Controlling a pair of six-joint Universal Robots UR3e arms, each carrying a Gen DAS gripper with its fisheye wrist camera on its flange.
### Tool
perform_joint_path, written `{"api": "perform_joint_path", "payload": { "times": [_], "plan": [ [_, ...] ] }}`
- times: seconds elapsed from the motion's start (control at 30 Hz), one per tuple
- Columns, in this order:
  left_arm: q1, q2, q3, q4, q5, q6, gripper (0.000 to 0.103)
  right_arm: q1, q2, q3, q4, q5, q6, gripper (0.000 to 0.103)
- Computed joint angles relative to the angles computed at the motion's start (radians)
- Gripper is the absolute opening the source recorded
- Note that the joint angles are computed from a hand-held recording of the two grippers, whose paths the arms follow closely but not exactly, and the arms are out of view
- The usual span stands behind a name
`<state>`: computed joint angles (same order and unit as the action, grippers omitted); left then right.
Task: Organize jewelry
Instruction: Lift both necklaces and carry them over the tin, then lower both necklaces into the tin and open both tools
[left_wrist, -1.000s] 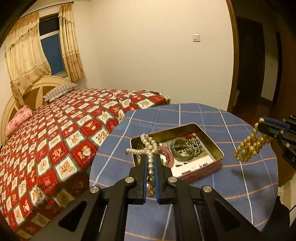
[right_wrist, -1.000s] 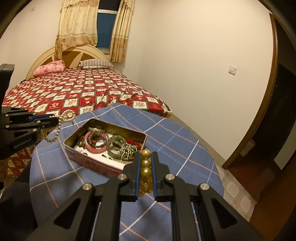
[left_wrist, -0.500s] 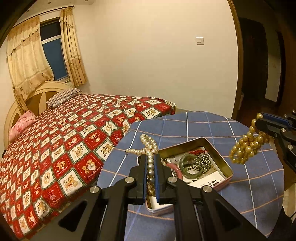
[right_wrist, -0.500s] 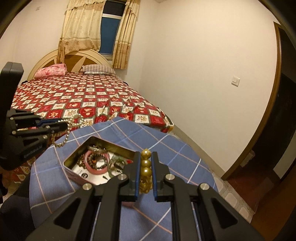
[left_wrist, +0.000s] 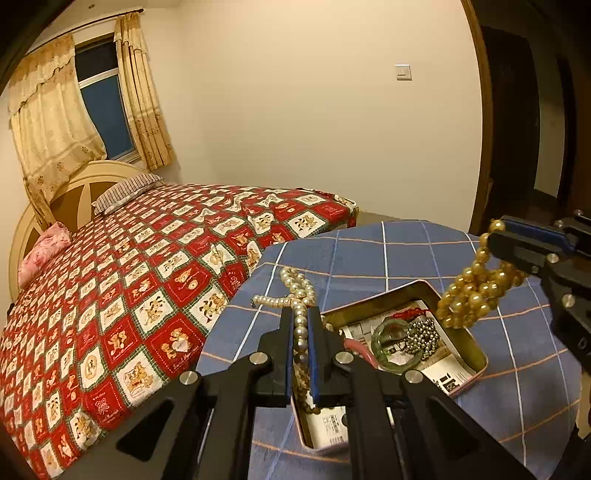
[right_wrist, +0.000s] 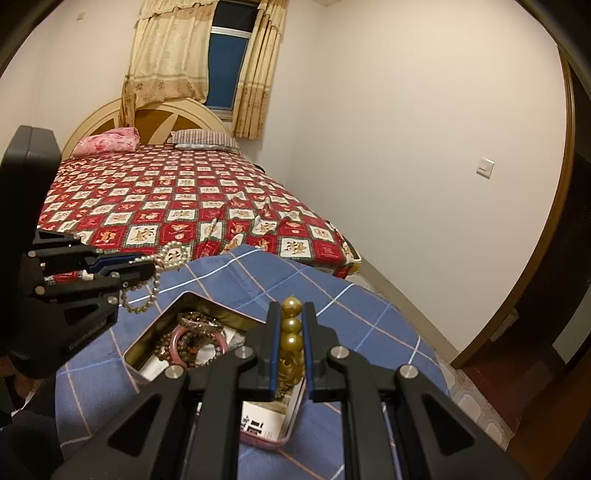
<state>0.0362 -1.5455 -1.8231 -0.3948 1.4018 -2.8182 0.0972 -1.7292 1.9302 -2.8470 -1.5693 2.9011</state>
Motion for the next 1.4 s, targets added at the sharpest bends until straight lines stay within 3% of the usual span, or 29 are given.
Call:
{"api": "perform_joint_path", "payload": {
  "times": [0.5, 1.2, 1.23, 1.27, 1.3, 1.33, 1.4],
  "plan": [
    [-0.041, -0.158, 0.084, 0.027, 0.053, -0.005, 0.006, 0.009, 0.172, -0.070, -0.049, -0.021, -0.002, 0.013],
    [-0.072, -0.269, 0.080, 0.074, 0.103, 0.019, 0.008, -0.013, 0.277, -0.074, -0.059, -0.008, -0.006, 0.015],
    [-0.074, -0.266, 0.073, 0.084, 0.111, 0.017, 0.018, -0.014, 0.274, -0.064, -0.064, -0.012, -0.009, 0.019],
    [-0.077, -0.259, 0.062, 0.101, 0.131, 0.011, 0.045, -0.014, 0.272, -0.058, -0.069, -0.012, -0.009, 0.033],
    [-0.078, -0.250, 0.045, 0.126, 0.149, 0.000, 0.064, -0.020, 0.260, -0.040, -0.080, -0.007, -0.005, 0.050],
    [-0.074, -0.232, 0.005, 0.195, 0.167, -0.015, 0.090, -0.022, 0.250, -0.028, -0.088, -0.006, -0.001, 0.055],
    [-0.047, -0.193, -0.051, 0.256, 0.141, -0.013, 0.092, -0.021, 0.229, -0.008, -0.094, -0.020, 0.001, 0.057]
  ]
}}
